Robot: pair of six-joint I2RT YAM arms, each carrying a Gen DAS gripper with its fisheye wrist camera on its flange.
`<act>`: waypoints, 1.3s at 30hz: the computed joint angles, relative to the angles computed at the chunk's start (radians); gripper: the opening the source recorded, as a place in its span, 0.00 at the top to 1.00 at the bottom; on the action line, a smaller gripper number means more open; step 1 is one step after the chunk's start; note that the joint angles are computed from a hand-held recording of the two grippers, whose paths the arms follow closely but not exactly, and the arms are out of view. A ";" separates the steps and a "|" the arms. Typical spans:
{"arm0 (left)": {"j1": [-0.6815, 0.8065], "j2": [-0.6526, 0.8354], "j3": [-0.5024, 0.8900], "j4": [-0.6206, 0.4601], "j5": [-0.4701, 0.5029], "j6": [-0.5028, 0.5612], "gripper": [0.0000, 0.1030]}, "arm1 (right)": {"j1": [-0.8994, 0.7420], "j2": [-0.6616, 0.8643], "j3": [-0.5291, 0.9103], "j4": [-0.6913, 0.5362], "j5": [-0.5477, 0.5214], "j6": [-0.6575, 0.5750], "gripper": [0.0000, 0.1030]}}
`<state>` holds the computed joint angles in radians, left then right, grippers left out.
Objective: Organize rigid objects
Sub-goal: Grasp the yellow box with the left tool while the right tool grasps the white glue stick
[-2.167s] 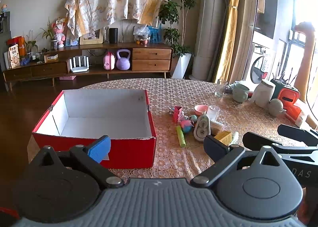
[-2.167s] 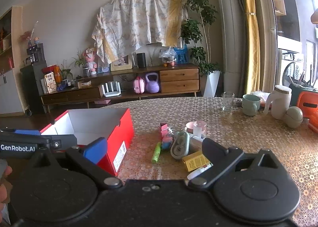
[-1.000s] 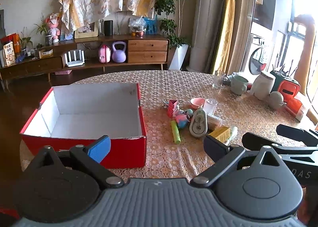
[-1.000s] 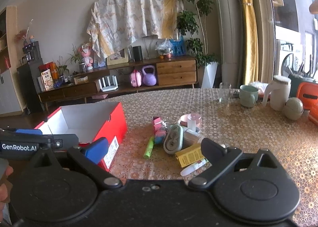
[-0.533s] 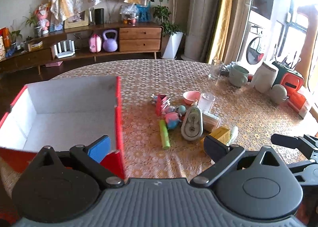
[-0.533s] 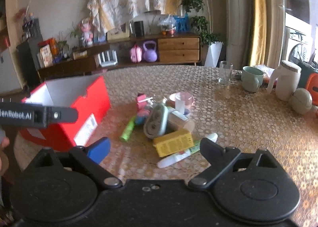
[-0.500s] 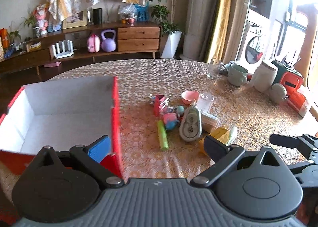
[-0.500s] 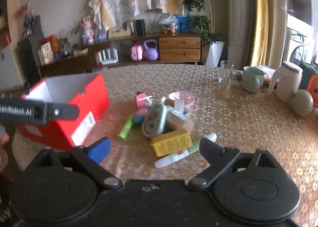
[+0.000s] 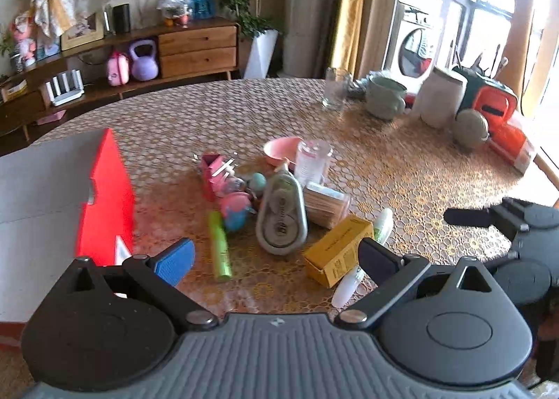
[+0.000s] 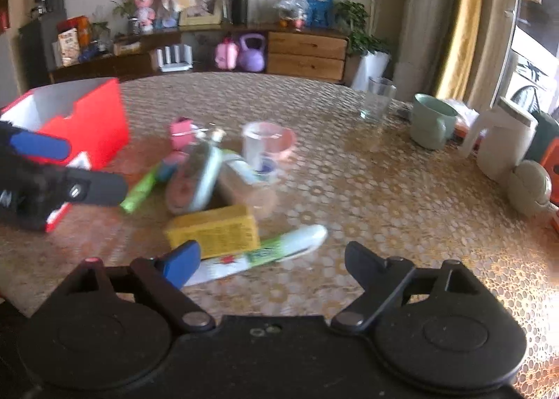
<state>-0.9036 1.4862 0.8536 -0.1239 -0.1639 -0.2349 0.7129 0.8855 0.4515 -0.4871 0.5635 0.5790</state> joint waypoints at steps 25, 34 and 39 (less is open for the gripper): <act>0.043 0.356 0.207 0.018 0.224 0.086 0.13 | -0.396 0.212 -0.018 0.294 -0.225 -0.321 0.15; 0.047 0.354 0.201 0.029 0.271 0.111 0.37 | -0.404 0.271 -0.017 0.330 -0.269 -0.291 0.24; 0.038 0.339 0.187 0.029 0.279 0.133 0.42 | -0.366 0.239 -0.042 0.297 -0.238 -0.282 0.27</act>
